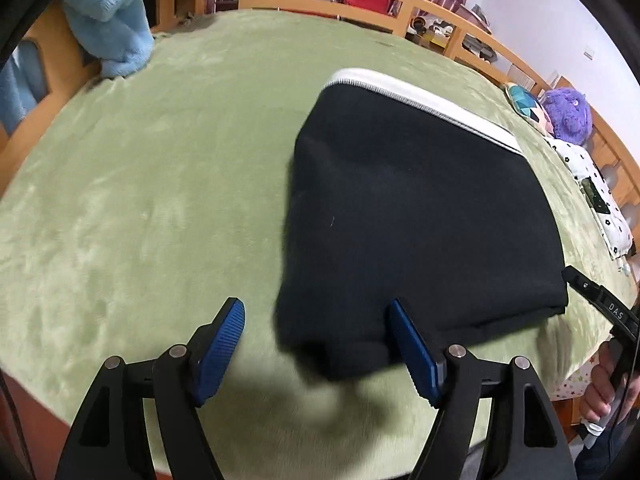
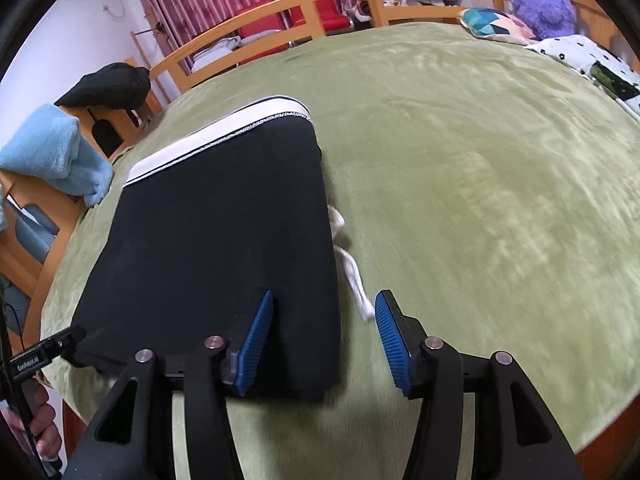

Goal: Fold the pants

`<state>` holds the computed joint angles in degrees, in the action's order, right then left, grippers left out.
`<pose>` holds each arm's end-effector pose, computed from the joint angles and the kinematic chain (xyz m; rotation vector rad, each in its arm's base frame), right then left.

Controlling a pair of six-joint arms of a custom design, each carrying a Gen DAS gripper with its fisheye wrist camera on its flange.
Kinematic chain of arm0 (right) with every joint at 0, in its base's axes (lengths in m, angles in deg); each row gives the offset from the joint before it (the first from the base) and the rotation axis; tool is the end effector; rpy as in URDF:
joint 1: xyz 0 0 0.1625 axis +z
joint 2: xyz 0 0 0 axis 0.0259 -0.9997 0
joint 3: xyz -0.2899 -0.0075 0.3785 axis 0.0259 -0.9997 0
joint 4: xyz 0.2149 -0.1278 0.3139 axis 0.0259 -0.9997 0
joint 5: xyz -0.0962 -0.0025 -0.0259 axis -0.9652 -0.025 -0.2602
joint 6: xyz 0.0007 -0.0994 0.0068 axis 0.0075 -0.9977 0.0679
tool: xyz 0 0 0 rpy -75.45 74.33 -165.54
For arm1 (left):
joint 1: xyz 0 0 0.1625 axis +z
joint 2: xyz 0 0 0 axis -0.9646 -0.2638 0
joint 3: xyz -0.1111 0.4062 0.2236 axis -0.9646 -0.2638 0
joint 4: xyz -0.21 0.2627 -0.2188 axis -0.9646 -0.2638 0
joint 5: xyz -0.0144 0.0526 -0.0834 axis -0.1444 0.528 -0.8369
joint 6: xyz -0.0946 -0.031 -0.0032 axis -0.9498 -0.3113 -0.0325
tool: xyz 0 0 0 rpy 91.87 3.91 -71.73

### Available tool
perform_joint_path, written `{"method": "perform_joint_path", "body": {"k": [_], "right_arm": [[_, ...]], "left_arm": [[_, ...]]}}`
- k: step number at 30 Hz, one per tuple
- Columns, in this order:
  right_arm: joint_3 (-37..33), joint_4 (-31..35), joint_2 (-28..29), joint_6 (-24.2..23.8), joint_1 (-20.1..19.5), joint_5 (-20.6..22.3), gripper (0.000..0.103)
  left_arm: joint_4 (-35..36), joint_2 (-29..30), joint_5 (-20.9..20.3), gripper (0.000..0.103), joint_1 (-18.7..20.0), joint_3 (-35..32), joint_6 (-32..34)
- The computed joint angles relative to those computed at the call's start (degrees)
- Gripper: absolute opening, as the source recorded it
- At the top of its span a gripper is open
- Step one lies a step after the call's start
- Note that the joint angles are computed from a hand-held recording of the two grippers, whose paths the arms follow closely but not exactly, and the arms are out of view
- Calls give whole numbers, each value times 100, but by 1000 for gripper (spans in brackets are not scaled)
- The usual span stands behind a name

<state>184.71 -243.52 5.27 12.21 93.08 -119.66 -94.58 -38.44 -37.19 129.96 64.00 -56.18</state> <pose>0.1386 -0.6023 0.1586 0.2982 -2.5024 0.8029 -0.1053 -0.5185 0.2266 0.0451 2.3917 -0.7830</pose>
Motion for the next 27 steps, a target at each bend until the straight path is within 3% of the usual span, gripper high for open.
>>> {"method": "perform_joint_path", "body": {"k": [4,8,12,15,21,27], "right_arm": [[175,-309,-100,-204,355,-404,51],[315,-502,-337,-224,647,-398,53],[315,-680,-437,-313,939,-652,57],[432,-886,-519,-329,1094,-721,71],[847,-992,-776,-158,1264,-836,96],[1173,-1374,-943,-332,1432,-912,102]], "left_arm": [[-32,-231,255,72,-407,183,-107],[-202,-403,373,72,-786,221,-48],[-122,-494,540,73,-1123,193,-211],[-132,-543,794,76,-1445,334,-310],[821,-733,1112,84,-1972,491,-1200],[1440,-926,1112,90,-2305,561,-1796]]}}
